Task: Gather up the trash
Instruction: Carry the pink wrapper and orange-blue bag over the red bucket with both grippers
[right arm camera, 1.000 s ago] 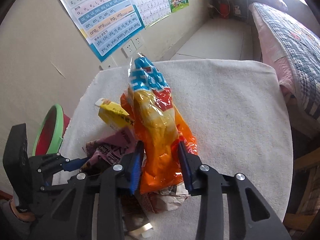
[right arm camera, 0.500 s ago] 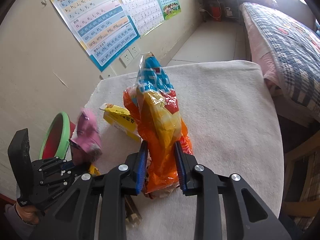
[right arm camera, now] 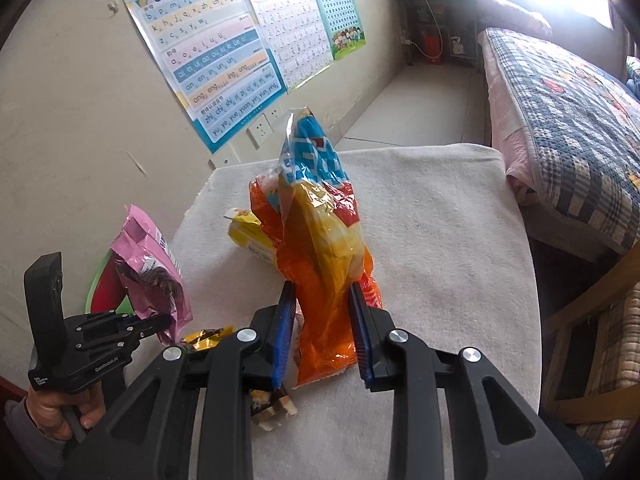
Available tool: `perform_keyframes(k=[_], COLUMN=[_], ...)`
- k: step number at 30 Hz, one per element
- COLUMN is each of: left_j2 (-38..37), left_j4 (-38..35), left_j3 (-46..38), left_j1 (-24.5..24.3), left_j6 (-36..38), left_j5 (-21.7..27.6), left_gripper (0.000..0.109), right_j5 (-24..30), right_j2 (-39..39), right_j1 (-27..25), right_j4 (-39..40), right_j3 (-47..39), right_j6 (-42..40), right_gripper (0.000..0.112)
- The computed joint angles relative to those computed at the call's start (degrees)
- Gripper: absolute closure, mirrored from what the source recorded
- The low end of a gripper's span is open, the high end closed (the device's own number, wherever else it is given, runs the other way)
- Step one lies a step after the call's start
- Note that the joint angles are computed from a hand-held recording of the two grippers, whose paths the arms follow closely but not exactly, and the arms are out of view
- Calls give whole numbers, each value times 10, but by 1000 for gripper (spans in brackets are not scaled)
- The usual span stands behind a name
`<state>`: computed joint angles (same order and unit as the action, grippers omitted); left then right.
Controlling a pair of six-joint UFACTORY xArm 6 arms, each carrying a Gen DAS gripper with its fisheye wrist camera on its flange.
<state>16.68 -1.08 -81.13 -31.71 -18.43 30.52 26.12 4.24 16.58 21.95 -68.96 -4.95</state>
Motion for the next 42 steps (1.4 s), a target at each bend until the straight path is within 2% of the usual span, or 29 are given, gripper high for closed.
perform_keyframes(k=[12,24,33,42], left_j2=[-58,-114,-145,-187], left_j4=[33,59,68,87], left_j3=[50,106,140,179], left_j1=[9,28,41,80], left_j6=[-44,-84,-106,-131], left_j5=[1,-10,-22,-23], left_gripper=[98,98,98,98], right_j5=[0,-15,3,16], right_j2=[-46,-58,-34,25], right_j1=[26,54,79,119], right_j4=[23,-7,0,31], right_j3=[28,17,-20,-89], right_j6=[-17,-2,-12,-31], right_gripper=[86,86,86,86])
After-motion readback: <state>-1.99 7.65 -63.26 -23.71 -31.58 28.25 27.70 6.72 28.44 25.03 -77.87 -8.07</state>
